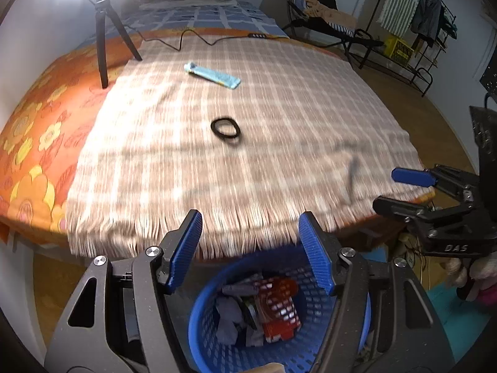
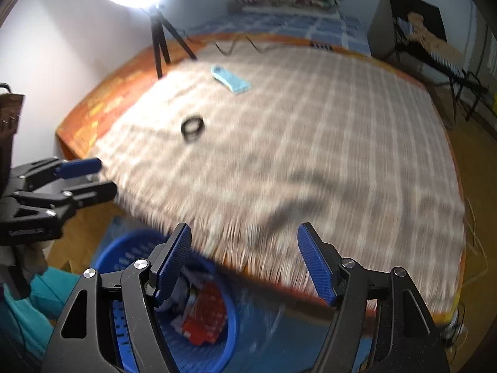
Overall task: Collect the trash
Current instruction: 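Move both open tools from the basket back over the table, then grasp the black hair tie with the left tool while the right tool grasps the blue tube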
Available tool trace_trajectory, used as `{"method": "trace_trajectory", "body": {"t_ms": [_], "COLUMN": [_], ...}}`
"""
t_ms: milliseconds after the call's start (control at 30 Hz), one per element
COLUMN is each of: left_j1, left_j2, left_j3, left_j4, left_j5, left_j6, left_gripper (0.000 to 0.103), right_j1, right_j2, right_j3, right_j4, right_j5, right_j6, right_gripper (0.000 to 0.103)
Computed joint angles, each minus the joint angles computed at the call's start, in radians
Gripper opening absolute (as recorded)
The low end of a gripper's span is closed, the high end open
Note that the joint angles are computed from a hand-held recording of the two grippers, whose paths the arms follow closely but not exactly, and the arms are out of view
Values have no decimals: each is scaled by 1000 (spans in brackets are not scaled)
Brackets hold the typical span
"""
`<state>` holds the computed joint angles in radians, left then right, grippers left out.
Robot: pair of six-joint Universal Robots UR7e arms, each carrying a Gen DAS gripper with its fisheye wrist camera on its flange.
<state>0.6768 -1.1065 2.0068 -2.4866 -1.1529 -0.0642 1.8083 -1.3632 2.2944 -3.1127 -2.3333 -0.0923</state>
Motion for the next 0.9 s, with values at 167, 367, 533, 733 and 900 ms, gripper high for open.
{"method": "trace_trajectory", "body": {"t_ms": [167, 367, 533, 733, 900], "left_j1": [23, 54, 81, 109, 128], "left_j2": [67, 153, 229, 287, 319], "left_j3": [-60, -135, -208, -269, -303], "left_j4": [-31, -61, -67, -44, -19], "left_j5": [-4, -14, -6, -15, -33], "left_j6": [27, 78, 143, 183, 192], "left_gripper": [66, 66, 55, 53, 46], "right_j1": [-35, -95, -137, -165, -184], "right_j2": [21, 49, 98, 191, 262], "right_j3": [-81, -218, -328, -455, -539], "right_j4": [-17, 95, 166, 193, 212], "right_j5": [47, 124, 203, 239, 248], "right_j6": [-85, -94, -107, -154, -181], "right_gripper": [71, 71, 71, 71, 71]}}
